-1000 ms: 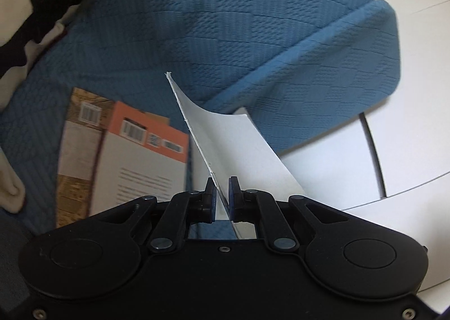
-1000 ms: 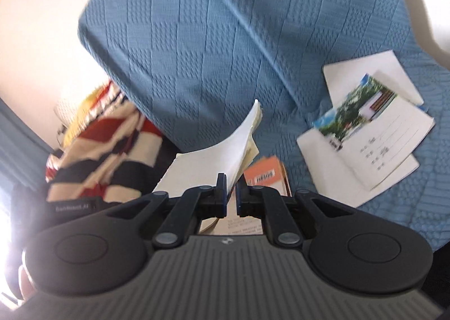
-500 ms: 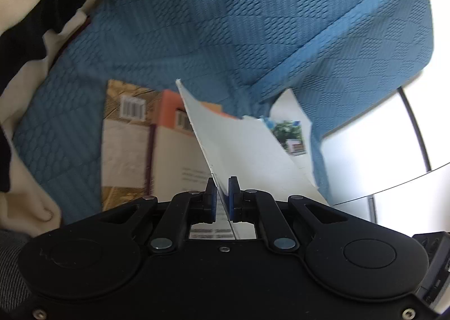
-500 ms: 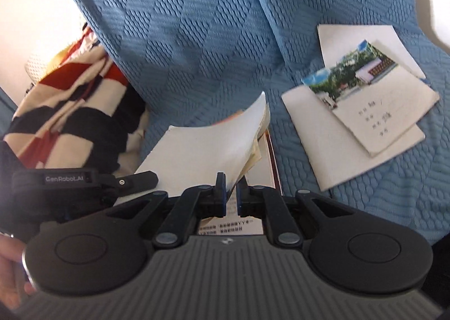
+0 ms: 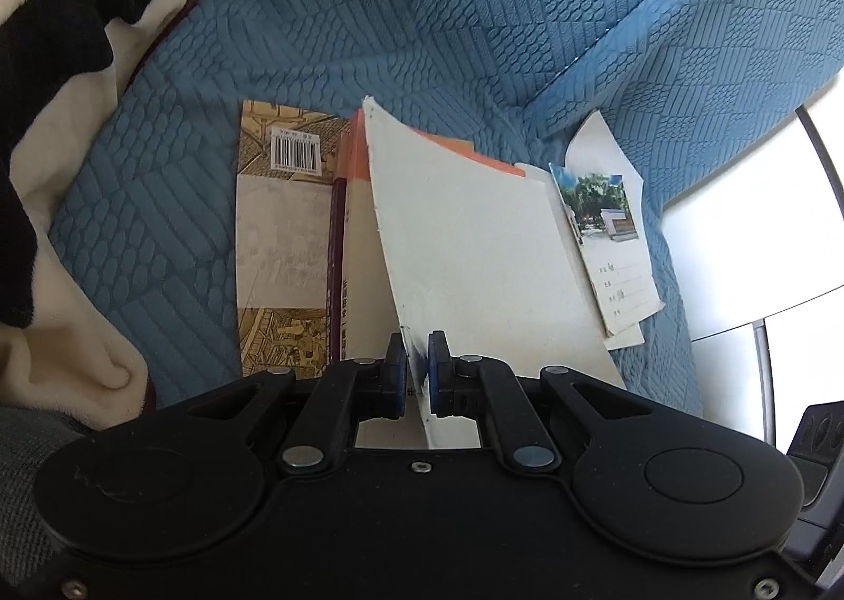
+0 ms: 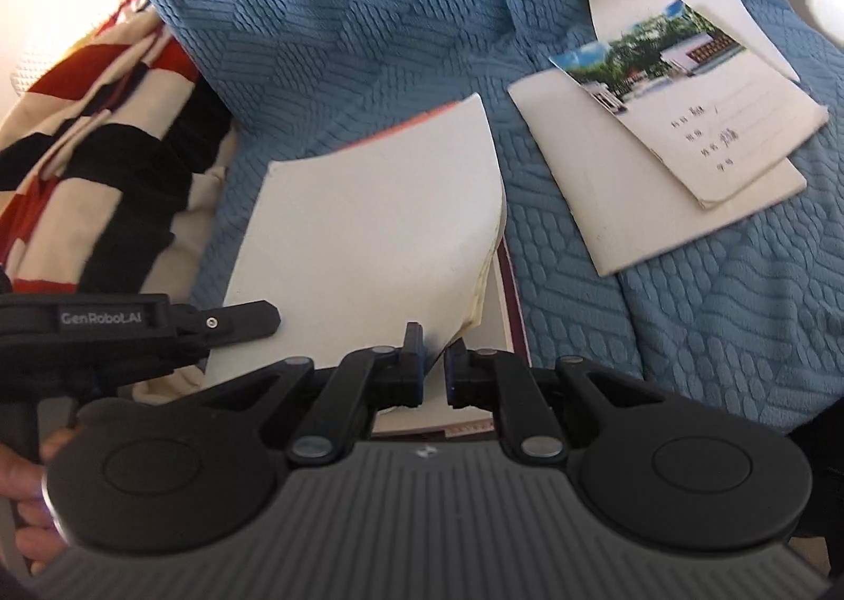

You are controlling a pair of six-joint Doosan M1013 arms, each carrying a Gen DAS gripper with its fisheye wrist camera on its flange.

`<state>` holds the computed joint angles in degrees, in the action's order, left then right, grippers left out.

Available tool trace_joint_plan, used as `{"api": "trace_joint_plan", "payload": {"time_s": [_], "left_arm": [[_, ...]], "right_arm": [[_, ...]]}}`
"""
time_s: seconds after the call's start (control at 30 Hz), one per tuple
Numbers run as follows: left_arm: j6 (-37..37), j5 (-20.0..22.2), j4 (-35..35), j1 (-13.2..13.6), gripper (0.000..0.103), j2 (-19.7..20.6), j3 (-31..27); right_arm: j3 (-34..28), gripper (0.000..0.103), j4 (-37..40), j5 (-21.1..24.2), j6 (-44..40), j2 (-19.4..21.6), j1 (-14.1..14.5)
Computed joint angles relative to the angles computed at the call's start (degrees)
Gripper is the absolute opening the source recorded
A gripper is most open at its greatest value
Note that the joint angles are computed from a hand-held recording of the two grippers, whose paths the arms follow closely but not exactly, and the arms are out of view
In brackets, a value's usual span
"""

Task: Organize objects
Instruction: 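Open both grippers and withdraw them from the stack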

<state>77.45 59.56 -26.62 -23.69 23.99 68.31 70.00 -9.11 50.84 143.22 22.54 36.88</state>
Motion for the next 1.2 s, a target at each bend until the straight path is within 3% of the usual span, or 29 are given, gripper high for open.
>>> {"api": "trace_joint_plan", "payload": {"time_s": [0.13, 0.27, 0.33, 0.4, 0.43, 0.7, 1.2], "left_arm": [[-0.54, 1.04, 0.84, -0.16, 0.009, 0.4, -0.48], [-1.58, 2.58, 2.85, -0.33, 0.021, 0.68, -1.34], [-1.48, 3.24, 3.05, -0.29, 0.037, 0.76, -1.75], [-2.15, 3.3, 5.35, -0.68, 0.04, 0.53, -2.0], [-2.6, 3.5, 6.69, -0.92, 0.044, 0.43, -2.2], [-4.31, 3.13, 10.39, -1.95, 0.052, -1.53, -3.42], [-4.69, -3.45, 12.96, -5.38, 0.062, -6.53, -4.8]], "right_arm": [[-0.62, 0.014, -0.46, 1.5, 0.3, 0.42, 0.26], [-0.37, 0.022, 0.7, 1.63, 1.11, 0.21, 0.04], [-0.22, 0.036, 1.78, 1.53, 0.72, 0.01, -0.14], [0.03, 0.051, 2.35, 1.08, 0.66, -0.35, -0.22], [0.28, 0.052, 2.33, 0.56, 0.88, -0.65, -0.2], [0.57, 0.052, -0.98, -1.03, 0.44, -3.0, 0.05], [0.89, 0.052, -9.55, -5.79, 0.67, -9.03, 0.32]]}}
